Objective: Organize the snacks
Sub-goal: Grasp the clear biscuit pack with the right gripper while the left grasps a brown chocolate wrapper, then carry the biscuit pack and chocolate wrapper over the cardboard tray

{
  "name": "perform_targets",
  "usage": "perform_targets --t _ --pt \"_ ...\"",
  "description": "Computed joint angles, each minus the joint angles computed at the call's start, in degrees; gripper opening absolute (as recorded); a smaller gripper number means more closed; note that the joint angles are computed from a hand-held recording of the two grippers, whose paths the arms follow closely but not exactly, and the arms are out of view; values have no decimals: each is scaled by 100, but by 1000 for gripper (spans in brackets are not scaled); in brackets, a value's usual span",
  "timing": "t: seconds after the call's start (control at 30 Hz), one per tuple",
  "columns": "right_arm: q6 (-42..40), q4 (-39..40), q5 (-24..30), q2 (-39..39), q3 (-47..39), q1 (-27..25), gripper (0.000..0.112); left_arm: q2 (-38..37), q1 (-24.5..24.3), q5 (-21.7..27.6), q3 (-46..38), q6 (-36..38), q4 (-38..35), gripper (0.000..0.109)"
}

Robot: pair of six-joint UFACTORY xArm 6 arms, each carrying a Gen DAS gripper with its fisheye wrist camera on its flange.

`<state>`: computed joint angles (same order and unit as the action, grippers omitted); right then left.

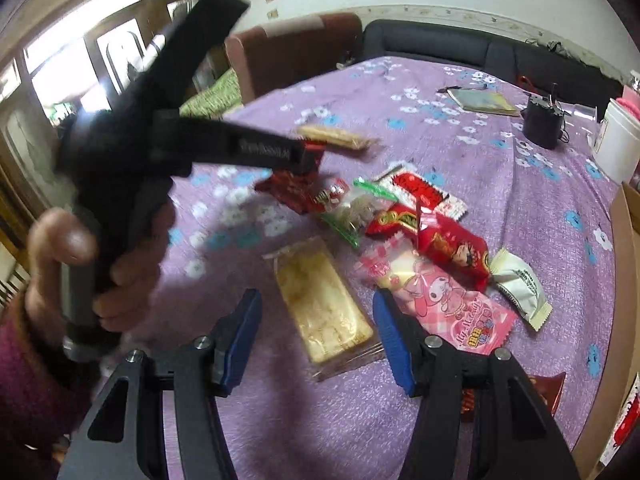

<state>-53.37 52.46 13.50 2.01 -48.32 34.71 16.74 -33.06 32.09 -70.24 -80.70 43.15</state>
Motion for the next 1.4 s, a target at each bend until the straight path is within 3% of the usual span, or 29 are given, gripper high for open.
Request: perform_targets --t 0.17,0.3,0.4,0.43,0.53,0.8,1.0,1.4 --pt "303 -475 -389 199 48 94 57 94 -54 170 -130 58 52 40" --pt "545 -734 -451 160 121 141 37 307 -150 517 -399 259 20 48" --pt "834 -1066 -518 56 268 244 34 459 -194 754 -568 316 46 46" --pt "944 -1162 -532 20 310 263 34 452 -216 807 -567 266 139 42" --pt "445 -448 -295 -105 297 253 34 400 -301 1096 -561 -10 491 41" --pt "-275 872 45 -212 114 -5 34 -29 -247 765 -137 -773 1073 40" --pt "-609 1604 -93 -374 121 -62 34 -152 -328 788 -57 -1126 1445 40" --pt "-808 2363 -38 -363 -89 -431 34 -136 -721 1275 -202 -1291 2109 40"
